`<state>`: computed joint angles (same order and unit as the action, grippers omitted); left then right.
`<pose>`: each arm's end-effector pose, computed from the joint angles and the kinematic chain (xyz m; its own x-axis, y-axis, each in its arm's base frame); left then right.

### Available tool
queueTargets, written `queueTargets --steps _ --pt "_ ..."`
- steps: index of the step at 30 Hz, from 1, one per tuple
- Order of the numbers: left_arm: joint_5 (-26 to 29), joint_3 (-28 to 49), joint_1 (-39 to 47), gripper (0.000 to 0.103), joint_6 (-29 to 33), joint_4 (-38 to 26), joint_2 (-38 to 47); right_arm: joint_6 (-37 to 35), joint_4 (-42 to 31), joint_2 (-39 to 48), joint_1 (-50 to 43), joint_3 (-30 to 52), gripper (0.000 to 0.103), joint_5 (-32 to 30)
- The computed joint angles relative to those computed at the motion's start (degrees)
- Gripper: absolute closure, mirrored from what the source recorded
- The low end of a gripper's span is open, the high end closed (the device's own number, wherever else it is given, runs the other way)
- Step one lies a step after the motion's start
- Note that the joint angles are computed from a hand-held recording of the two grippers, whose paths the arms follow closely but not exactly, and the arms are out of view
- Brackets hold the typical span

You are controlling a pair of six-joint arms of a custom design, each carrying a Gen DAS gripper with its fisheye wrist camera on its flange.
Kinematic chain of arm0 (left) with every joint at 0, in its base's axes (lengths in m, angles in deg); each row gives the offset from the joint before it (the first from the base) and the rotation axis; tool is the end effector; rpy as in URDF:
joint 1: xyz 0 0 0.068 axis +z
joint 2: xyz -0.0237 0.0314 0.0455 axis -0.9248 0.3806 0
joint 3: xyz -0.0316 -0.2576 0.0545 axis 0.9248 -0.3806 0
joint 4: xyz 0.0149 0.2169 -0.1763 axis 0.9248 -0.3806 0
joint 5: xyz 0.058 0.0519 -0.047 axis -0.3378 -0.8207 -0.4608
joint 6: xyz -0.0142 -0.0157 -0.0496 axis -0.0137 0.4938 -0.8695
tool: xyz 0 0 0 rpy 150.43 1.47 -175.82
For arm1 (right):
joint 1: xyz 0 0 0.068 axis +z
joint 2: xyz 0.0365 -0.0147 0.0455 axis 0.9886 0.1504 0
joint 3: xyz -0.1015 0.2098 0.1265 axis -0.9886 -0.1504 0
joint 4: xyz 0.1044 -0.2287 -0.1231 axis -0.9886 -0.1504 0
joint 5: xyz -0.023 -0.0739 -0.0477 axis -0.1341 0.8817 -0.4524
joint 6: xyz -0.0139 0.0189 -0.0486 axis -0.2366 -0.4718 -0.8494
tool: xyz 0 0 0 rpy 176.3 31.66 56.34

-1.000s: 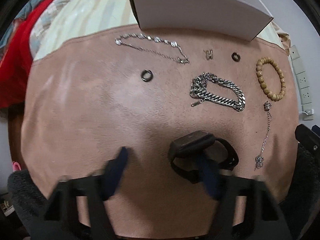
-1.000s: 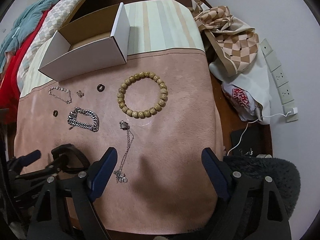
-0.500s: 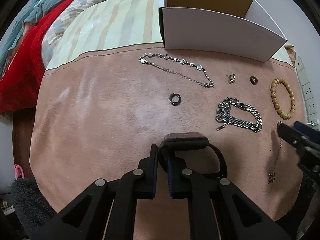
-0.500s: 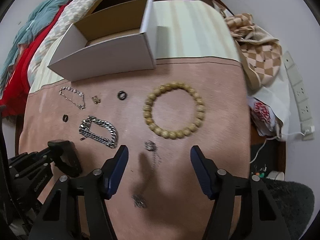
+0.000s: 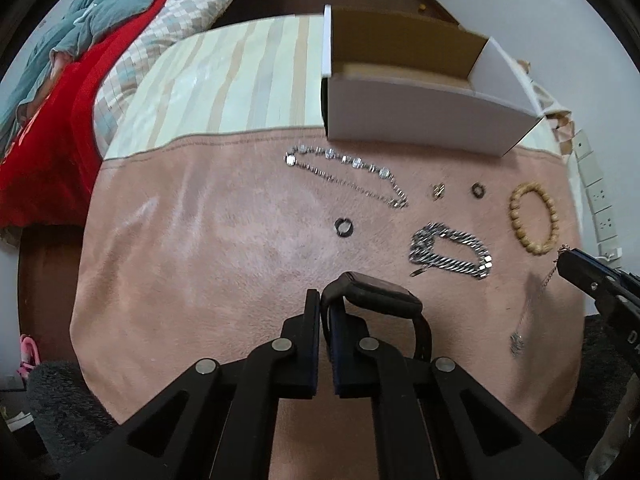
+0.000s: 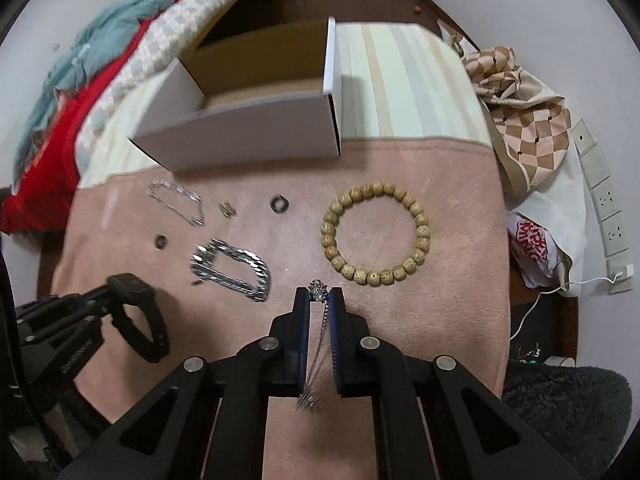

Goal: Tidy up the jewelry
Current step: 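Carry both items into the white box and open both grippers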

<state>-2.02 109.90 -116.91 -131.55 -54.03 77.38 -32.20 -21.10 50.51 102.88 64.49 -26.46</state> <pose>0.2010 -0.2207 0.2238 -0.9242 -0.2837 -0.2555 -0.2940 0.9558 0.0023 0.2560 0.1068 0.2019 -0.9065 -0.2690 -0.3253 -0.3360 0.9264 0.1702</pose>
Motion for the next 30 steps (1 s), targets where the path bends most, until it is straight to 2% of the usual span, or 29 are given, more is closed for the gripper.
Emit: queueTargets --steps 6,12,17,21,25,30 --pt "-2.6 6.0 1.7 0.101 2.9 -3.2 -1.8 -1.2 -4.7 -4.8 -2.3 4.9 0.093 -4.4" --pt "-3.9 16.8 5.2 0.101 7.3 -6.0 0.0 -0.9 -9.9 -2.3 -3.4 19.1 0.094 -9.0" --pt "-2.7 25.0 11.6 0.101 14.0 -5.1 4.5 -2.3 -11.8 6.8 -3.0 34.9 0.094 -8.9" --pt "-0.5 27.8 16.3 0.101 18.5 -3.2 8.6 -3.6 -13.5 17.3 -2.0 45.8 0.094 -7.4" --pt "3.9 30.6 20.3 0.101 21.8 -1.1 14.7 -4.4 -14.1 27.3 -1.5 52.3 0.094 -6.5" --pt "8.5 33.2 23.9 0.100 24.3 0.9 21.3 -3.9 -14.0 36.9 -1.4 56.7 0.094 -6.2"
